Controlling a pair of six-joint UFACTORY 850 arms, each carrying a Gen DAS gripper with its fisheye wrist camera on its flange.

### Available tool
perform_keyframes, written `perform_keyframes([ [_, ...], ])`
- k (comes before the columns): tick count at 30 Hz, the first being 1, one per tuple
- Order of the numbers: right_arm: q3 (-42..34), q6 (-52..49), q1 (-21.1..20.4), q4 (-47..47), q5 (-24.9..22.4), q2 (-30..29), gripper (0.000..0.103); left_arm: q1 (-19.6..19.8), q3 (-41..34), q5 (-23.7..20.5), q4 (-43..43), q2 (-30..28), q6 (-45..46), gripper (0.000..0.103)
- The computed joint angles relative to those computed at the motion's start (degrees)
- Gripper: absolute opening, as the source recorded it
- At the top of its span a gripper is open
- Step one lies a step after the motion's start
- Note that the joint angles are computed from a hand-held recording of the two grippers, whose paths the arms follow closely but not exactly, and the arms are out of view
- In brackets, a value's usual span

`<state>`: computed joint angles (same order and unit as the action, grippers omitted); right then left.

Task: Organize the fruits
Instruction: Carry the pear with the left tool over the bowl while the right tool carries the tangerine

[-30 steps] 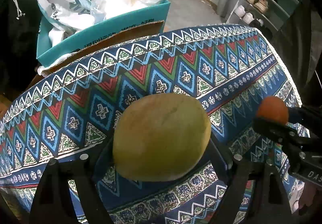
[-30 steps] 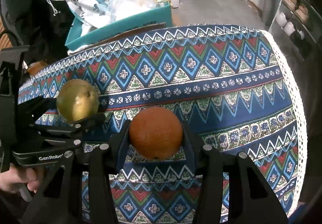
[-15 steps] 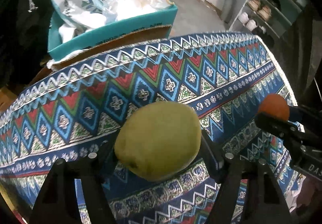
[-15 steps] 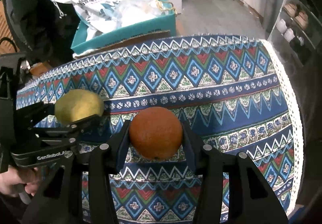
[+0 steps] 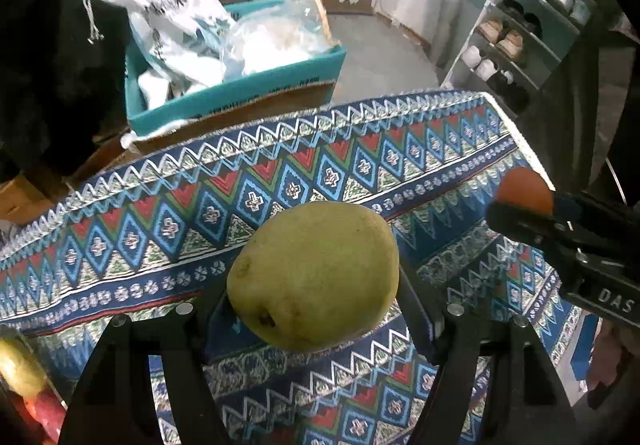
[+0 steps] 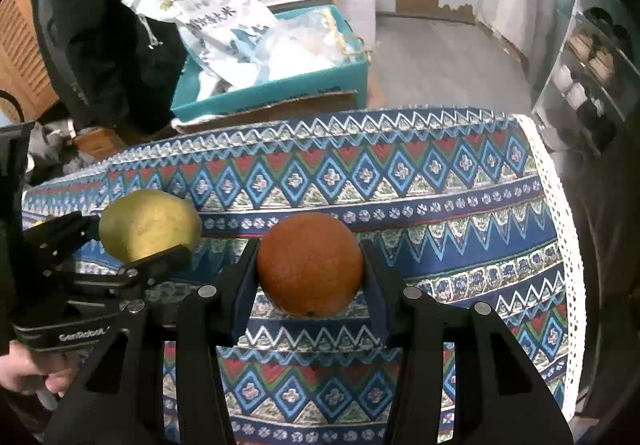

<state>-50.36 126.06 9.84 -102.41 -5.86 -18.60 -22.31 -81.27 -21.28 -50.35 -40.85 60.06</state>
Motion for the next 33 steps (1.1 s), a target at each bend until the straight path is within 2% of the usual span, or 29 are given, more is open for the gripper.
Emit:
perform_keyframes([
  [6,0.9,-2.3,1.8,1.2,-1.3,2.7,0.047,0.4,4.6,1.9,-5.5,4.5,6.9,0.074],
  [19,0.9,-8.5,7.3,5.7,-4.0,6.7,0.047,3.6,12.7,1.4,-15.5,14.4,16.2,0.074],
  [33,-1.9,-9.2,13.6,4.6,-4.3,7.9,0.047,10.3,20.9,1.1,-24.8,24.1,25.8,0.074],
])
